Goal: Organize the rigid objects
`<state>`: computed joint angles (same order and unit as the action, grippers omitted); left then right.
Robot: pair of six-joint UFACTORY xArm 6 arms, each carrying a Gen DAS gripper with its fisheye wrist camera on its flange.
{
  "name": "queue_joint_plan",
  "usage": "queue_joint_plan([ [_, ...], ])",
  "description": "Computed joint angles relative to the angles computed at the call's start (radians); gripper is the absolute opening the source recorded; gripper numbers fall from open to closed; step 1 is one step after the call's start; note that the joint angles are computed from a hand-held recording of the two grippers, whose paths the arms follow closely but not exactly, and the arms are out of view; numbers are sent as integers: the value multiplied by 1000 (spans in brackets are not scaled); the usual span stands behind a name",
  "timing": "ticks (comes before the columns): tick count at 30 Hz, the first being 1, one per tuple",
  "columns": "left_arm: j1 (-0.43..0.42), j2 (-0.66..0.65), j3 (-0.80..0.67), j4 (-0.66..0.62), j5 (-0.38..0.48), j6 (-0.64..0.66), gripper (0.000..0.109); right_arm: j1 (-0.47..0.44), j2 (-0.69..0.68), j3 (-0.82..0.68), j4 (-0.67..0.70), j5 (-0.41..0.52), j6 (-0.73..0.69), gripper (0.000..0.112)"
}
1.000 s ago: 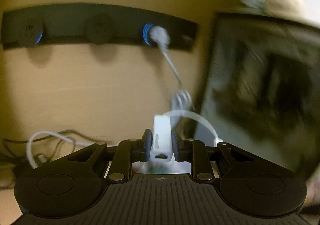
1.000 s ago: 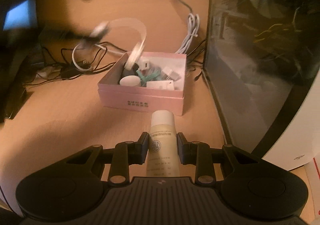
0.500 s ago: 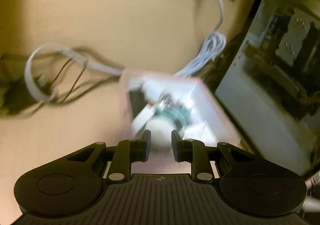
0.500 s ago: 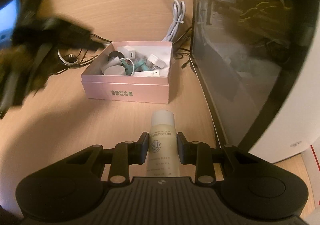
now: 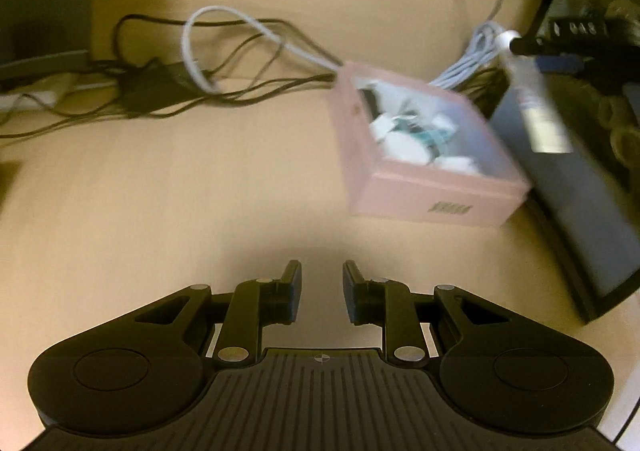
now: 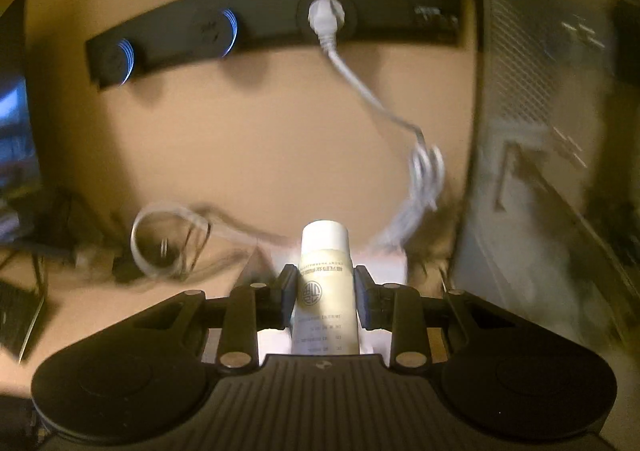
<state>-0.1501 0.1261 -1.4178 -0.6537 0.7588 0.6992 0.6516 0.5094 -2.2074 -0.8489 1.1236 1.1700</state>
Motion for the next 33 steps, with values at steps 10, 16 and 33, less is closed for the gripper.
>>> queue_joint_plan([
  [10, 32, -1, 54, 157, -50, 2, 25, 88, -72, 261, 125, 24, 114, 58],
  [16, 1, -32, 112, 129, -98, 99, 27, 188, -133, 390, 158, 122, 197, 58],
  [33, -177, -124, 354, 88, -459, 3, 92, 202, -167, 507, 136, 105, 316, 99],
])
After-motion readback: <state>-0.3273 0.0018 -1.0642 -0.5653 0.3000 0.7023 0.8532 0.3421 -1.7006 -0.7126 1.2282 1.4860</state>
